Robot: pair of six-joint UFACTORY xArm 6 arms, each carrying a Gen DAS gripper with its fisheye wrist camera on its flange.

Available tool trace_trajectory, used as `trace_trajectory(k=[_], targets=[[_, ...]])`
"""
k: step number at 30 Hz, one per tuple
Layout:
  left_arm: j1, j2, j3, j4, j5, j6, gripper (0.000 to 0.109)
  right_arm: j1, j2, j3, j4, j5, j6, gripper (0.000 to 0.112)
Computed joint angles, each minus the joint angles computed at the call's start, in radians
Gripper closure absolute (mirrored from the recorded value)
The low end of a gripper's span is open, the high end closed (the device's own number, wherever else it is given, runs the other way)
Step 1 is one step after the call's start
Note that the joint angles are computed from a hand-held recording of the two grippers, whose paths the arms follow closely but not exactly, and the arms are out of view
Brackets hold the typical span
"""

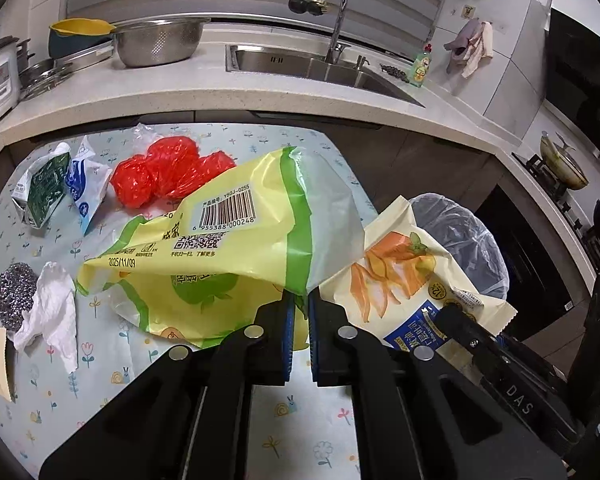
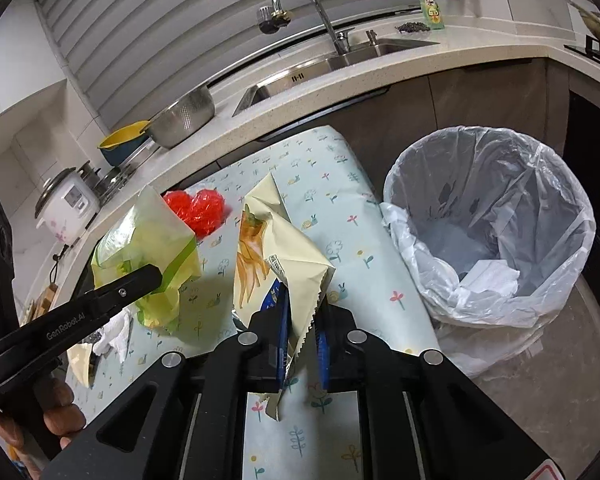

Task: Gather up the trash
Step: 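Grasp the yellow-green bag with the left tool while the right tool grasps the snack packet, then drop the snack packet into the bin with the right tool while the left tool releases the bag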

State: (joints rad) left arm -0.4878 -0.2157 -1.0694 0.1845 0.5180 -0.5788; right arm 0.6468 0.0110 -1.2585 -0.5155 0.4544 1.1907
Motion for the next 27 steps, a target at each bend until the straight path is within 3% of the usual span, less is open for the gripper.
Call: trace_trajectory(k=[18, 27], targets=[[-0.182, 0.222, -0.300, -0.009, 0.019, 0.090, 0.103, -0.157, -0.264, 0.147, -0.220, 0.121, 0.144, 0.101], [-0.237, 0.411, -0.508, -0.231, 0.036, 0.312, 0.102, -0.249, -0.318, 0.214, -0.225, 0.123, 0.140, 0.101]])
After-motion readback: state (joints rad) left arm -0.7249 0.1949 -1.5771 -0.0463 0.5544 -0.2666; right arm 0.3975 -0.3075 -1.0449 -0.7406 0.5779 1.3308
